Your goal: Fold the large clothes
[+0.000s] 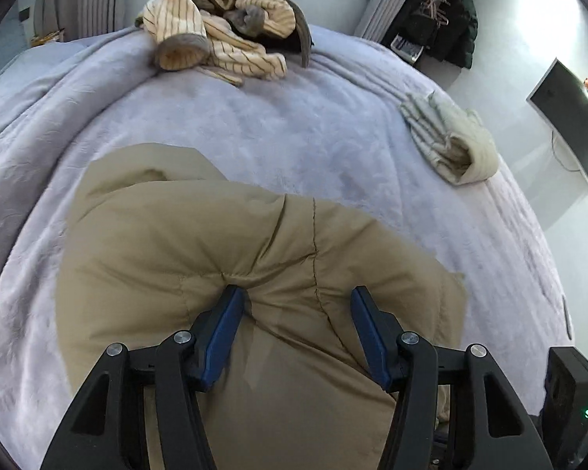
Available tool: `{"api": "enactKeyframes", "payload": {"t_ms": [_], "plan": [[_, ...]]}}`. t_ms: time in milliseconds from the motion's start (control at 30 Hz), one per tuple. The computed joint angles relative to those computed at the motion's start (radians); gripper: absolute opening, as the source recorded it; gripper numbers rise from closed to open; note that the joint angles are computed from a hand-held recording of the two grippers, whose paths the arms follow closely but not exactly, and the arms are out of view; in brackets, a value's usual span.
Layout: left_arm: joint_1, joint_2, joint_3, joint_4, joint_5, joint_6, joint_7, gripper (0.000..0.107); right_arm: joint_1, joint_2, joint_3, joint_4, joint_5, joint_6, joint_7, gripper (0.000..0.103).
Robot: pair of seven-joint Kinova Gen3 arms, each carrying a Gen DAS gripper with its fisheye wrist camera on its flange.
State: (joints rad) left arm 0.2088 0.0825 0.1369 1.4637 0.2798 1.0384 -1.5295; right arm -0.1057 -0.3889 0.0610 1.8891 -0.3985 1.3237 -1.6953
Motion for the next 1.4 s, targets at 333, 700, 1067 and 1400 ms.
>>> {"api": "enactKeyframes", "payload": {"t_ms": [333, 700, 1067, 1400], "plan": [[0.027, 0.077, 0.006, -0.007, -0.054, -0.05, 0.06, 0.059, 0.08, 0.011, 0.119, 0.092, -0.081, 0.0, 0.146, 0.0], [0.06, 0.063, 0.012, -0.021, -0.129, -0.033, 0.097, 0.059, 0.078, 0.054, 0.041, 0.06, -0.093, -0.035, 0.053, 0.001], [0.082, 0.018, 0.012, -0.081, -0.206, 0.071, 0.17, 0.06, 0.066, 0.074, 0.038, -0.02, -0.082, 0.026, 0.013, 0.006], [0.049, -0.074, 0.006, -0.091, -0.204, 0.192, 0.187, 0.06, 0.051, 0.087, 0.027, -0.132, -0.078, 0.11, -0.033, 0.007]]}}
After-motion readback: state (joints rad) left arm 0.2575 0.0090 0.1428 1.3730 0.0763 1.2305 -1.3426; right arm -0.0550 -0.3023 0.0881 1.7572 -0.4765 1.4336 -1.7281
